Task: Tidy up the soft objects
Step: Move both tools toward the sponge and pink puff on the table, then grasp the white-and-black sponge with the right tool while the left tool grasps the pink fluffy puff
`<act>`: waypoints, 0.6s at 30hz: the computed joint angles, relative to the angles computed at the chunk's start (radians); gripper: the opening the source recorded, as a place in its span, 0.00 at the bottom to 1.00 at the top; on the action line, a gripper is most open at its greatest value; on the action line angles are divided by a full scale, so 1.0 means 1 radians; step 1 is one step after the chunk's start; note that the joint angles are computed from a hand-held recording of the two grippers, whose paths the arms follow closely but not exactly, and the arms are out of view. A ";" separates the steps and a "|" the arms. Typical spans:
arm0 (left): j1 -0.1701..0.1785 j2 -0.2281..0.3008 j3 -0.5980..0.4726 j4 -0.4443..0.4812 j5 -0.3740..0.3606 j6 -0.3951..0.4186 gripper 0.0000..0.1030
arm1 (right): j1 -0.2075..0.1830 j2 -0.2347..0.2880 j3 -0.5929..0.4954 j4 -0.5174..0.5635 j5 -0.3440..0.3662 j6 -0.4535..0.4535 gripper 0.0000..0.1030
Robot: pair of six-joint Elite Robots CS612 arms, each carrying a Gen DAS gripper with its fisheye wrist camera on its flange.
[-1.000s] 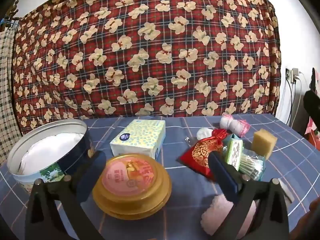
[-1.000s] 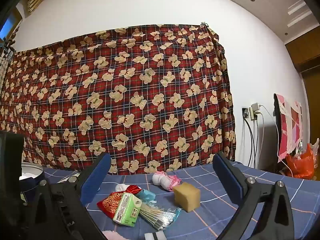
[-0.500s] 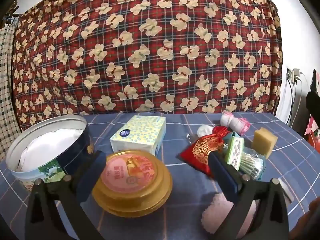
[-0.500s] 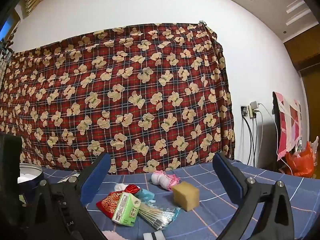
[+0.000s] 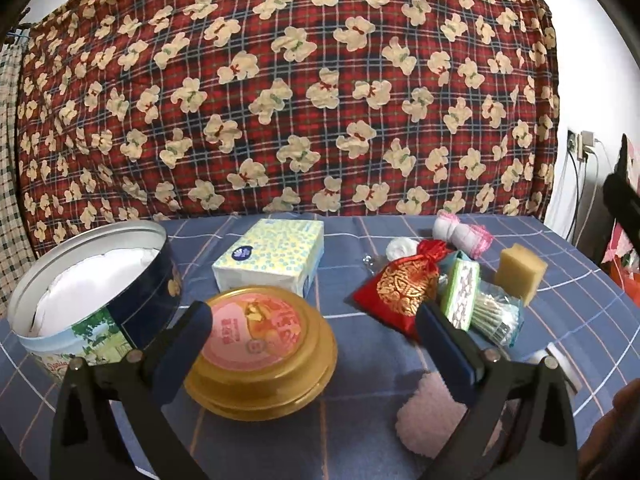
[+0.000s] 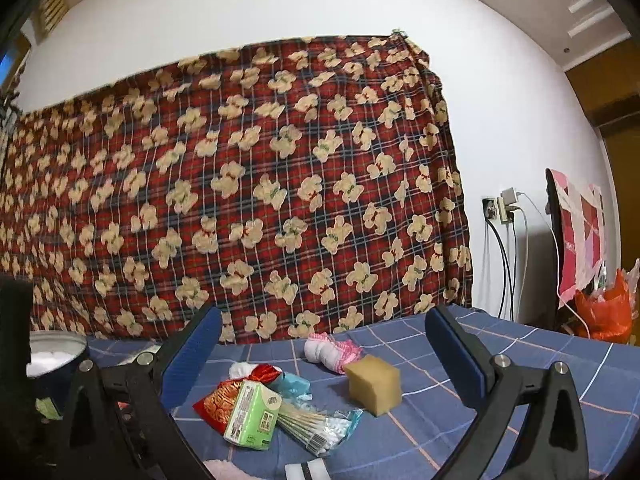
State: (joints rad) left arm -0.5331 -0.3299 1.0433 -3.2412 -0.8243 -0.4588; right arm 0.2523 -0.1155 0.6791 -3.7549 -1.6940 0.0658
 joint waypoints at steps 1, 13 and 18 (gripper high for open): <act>0.000 0.000 0.002 -0.001 -0.003 0.000 1.00 | -0.001 -0.021 0.036 0.006 0.002 -0.004 1.00; -0.004 -0.013 0.036 -0.007 -0.030 -0.016 1.00 | -0.032 -0.141 0.265 0.082 0.043 0.004 1.00; -0.010 -0.031 0.087 -0.065 -0.056 0.016 1.00 | -0.036 -0.159 0.313 0.101 0.052 -0.037 0.99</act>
